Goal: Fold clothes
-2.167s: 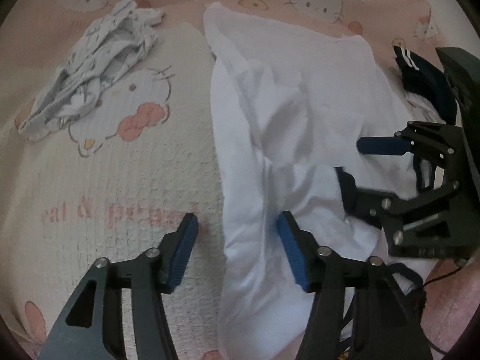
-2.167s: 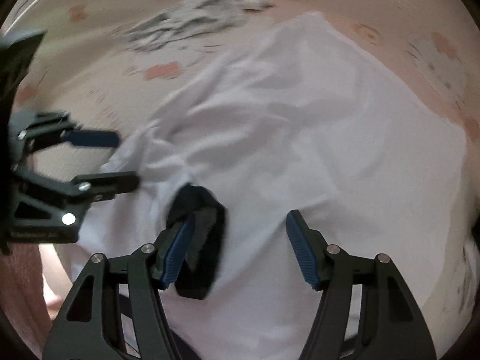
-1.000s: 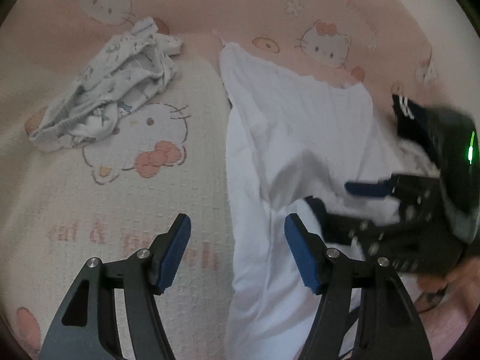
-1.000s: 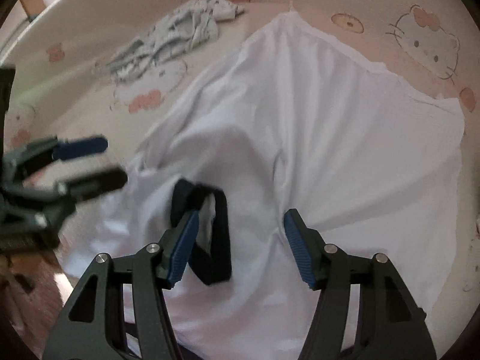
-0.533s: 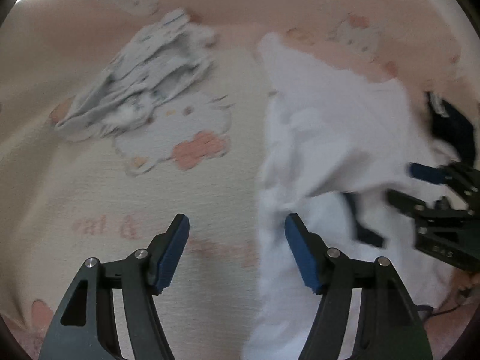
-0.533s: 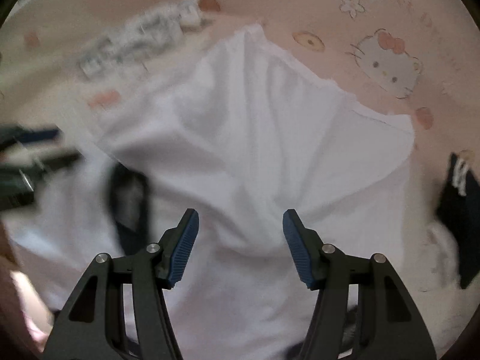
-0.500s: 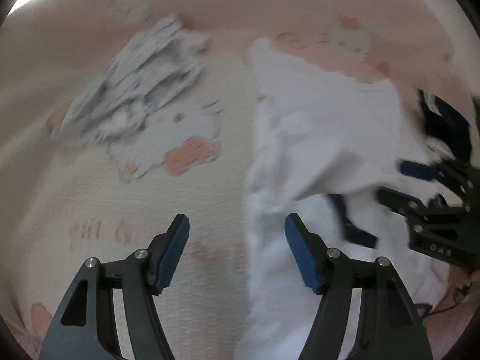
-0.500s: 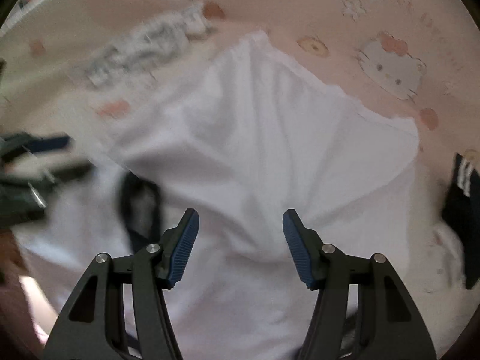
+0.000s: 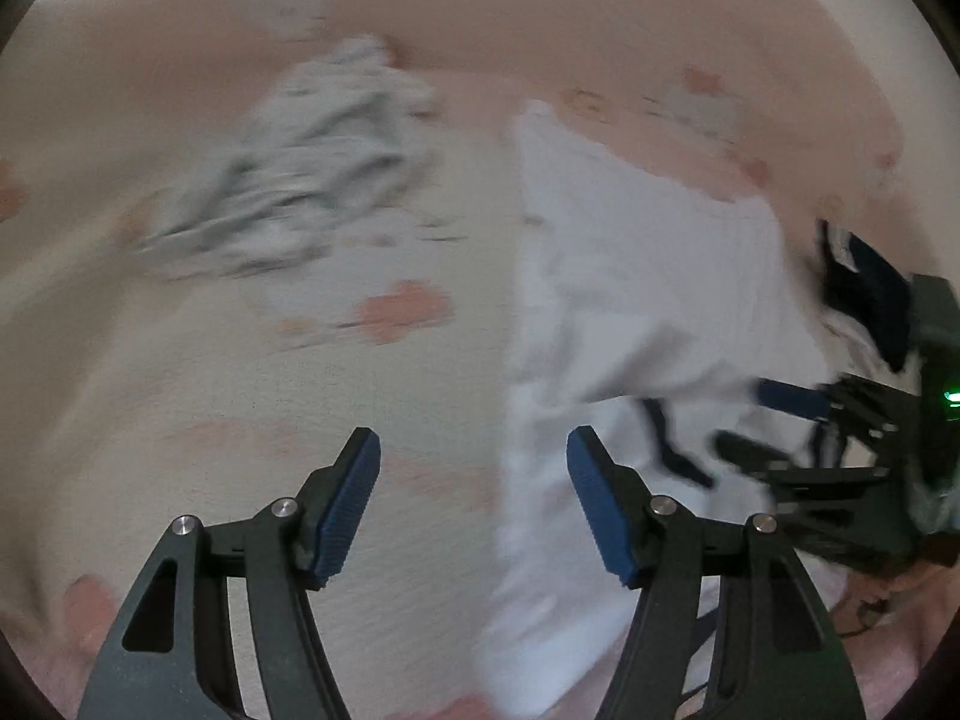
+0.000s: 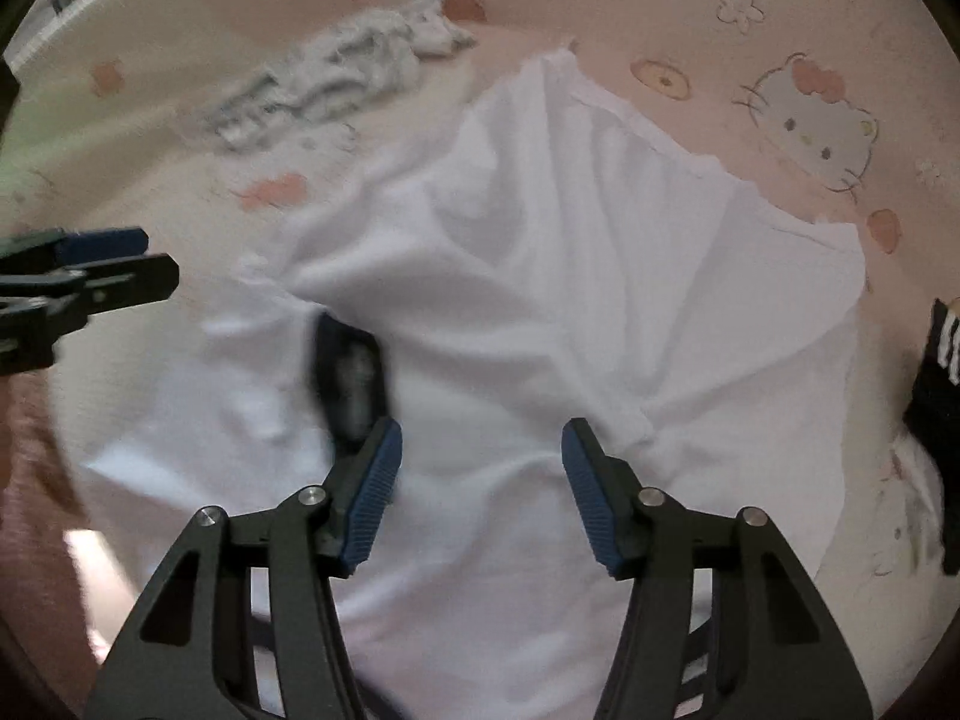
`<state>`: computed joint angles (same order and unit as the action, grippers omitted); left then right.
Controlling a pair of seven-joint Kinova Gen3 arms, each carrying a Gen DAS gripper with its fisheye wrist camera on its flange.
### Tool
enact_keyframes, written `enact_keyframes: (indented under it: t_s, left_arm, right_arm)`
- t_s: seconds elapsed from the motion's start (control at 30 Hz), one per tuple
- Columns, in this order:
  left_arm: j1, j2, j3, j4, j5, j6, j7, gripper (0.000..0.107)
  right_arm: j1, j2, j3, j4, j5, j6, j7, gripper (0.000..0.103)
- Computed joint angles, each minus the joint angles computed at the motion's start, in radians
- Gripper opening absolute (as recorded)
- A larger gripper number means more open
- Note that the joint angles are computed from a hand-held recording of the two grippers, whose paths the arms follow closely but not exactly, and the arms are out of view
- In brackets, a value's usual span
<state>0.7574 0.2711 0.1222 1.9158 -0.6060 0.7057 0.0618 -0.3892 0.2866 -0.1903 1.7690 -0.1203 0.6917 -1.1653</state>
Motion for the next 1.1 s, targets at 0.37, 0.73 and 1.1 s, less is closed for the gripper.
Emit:
enact_keyframes:
  t_s: [0.37, 0.73, 1.1]
  left_arm:
    - [-0.009, 0.102, 0.096, -0.107, 0.214, 0.128, -0.286, 0.067]
    - [0.048, 0.144, 0.001, -0.184, 0.142, 0.115, -0.351, 0.068]
    - [-0.058, 0.105, -0.115, -0.134, 0.160, -0.099, -0.384, 0.068]
  right_arm:
    - [-0.151, -0.003, 0.077, 0.054, 0.154, 0.020, -0.169, 0.062]
    - [0.025, 0.015, 0.017, -0.040, 0.056, 0.084, -0.111, 0.062]
    - [0.105, 0.077, 0.120, -0.217, 0.126, 0.150, -0.189, 0.063]
